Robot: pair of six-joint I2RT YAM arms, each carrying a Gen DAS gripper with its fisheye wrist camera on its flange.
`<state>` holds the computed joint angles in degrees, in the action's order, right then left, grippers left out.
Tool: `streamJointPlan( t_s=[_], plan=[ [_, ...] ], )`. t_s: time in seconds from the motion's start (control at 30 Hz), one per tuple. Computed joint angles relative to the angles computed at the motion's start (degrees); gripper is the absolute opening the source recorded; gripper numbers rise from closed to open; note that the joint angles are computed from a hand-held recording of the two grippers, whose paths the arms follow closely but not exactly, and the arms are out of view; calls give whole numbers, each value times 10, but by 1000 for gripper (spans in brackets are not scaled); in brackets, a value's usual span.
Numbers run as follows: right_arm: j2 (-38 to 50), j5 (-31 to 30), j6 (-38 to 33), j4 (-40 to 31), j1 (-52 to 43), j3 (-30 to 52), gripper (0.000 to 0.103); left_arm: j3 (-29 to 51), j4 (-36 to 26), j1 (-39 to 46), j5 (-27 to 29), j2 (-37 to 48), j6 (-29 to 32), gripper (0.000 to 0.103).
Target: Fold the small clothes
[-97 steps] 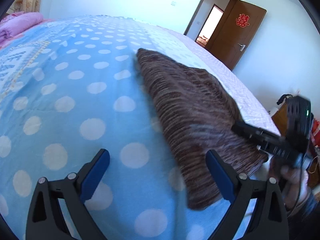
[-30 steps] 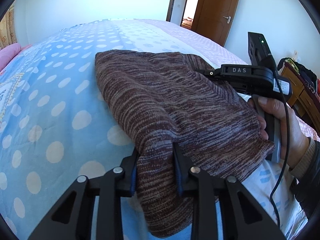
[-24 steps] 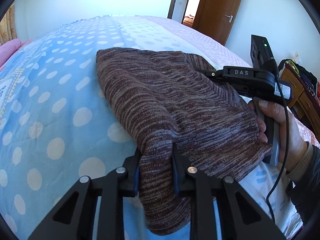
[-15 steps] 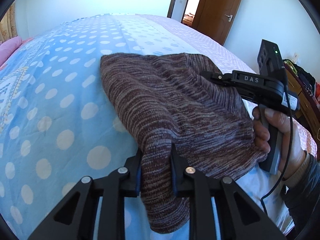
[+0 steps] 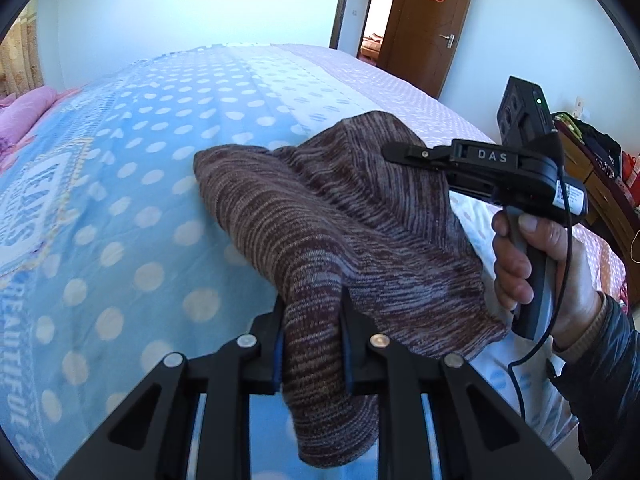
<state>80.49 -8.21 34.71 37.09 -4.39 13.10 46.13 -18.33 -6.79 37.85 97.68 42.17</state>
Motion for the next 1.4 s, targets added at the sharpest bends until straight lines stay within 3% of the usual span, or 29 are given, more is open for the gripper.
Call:
streamJointPlan(
  t_s=[0.37,0.57,1.03,1.4],
  plan=[
    [48,122,83,47,185,21,18,-1,-74,138,37,-24,125,22],
    [77,167,97,32,258,73,18,13,-111,211,56,-25,189,22],
    [201,150,91,19,316,228,18,70,-154,328,73,12,260,22],
    [312,108,73,-47,333,395,18,131,-150,380,72,82,261,22]
  ],
)
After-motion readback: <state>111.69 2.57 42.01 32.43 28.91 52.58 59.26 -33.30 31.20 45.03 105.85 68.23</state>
